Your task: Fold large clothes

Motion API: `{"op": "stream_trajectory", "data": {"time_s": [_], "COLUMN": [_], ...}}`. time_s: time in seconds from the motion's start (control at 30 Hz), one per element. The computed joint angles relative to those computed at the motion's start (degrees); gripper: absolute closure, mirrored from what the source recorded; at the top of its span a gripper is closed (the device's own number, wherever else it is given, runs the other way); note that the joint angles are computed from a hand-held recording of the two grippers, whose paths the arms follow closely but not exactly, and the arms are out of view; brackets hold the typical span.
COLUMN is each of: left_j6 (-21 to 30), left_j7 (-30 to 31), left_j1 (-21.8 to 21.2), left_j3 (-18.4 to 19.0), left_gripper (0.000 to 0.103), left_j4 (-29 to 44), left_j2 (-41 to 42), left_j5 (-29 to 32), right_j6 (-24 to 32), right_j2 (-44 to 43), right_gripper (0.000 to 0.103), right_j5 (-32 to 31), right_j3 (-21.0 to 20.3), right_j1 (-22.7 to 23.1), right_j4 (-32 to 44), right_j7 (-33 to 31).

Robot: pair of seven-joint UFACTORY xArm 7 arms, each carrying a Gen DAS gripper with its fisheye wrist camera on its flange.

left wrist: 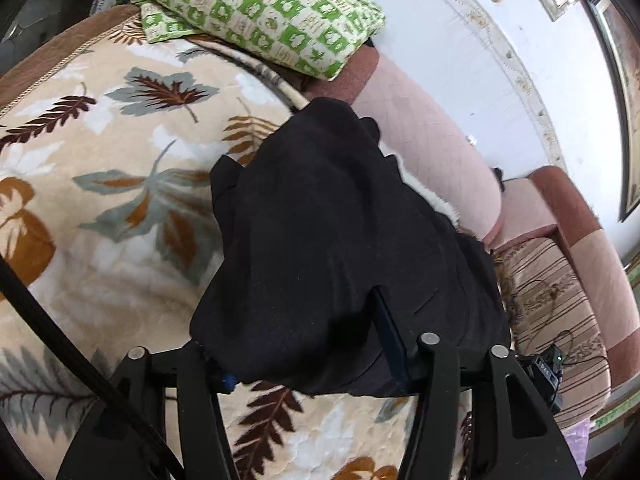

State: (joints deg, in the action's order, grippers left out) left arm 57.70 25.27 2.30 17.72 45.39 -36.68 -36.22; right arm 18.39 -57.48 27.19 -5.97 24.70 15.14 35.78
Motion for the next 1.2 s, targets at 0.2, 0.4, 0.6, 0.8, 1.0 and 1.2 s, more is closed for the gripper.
{"op": "stream_trajectory", "data": {"time_s": [0.2, 0.4, 0.6, 0.8, 1.0, 1.2], "left_j6": [2.99, -10.69, -16.69, -22.94, -27.04, -29.70], "left_j7": [2.07, 2.15, 0.00, -3.72, -10.03, -13.18], "left_j1": [1.01, 4.52, 1.33, 1.28, 4.00, 3.96], "left_j3": [2.15, -1.38, -2.19, -8.46, -13.82, -14.62], "left_gripper": [0.045, 0.044, 0.039, 0.039, 0.037, 0.036], "left_j4": [2.68, 0.77, -0.97, -4.45, -6.52, -6.94], "left_j2": [0.54, -4.73, -4.84, -2.26, 1.06, 3.42], "left_j5": [1.32, 4.89, 8.99, 17.07, 27.35, 33.20], "right_j6": [8.27, 15.01, 22.23, 26.06, 15.74, 14.23], "right_j2": [-3.53, 0.73, -1.00, -6.31, 8.96, 29.38], "right_gripper": [0.027, 0.026, 0.026, 0.023, 0.038, 0.045], "right_j5": [-8.01, -17.99, -22.02, -30.24, -34.30, -42.68], "right_j3": [8.39, 17.15, 18.69, 23.13, 26.15, 30.11], "right_j1": [-11.72, -18.46, -20.65, -25.09, -20.06, -22.18], "right_j4": [2.48, 9.99, 11.39, 13.49, 20.73, 30.81], "right_j7": [7.07, 14.18, 22.86, 28.59, 22.80, 21.77]}}
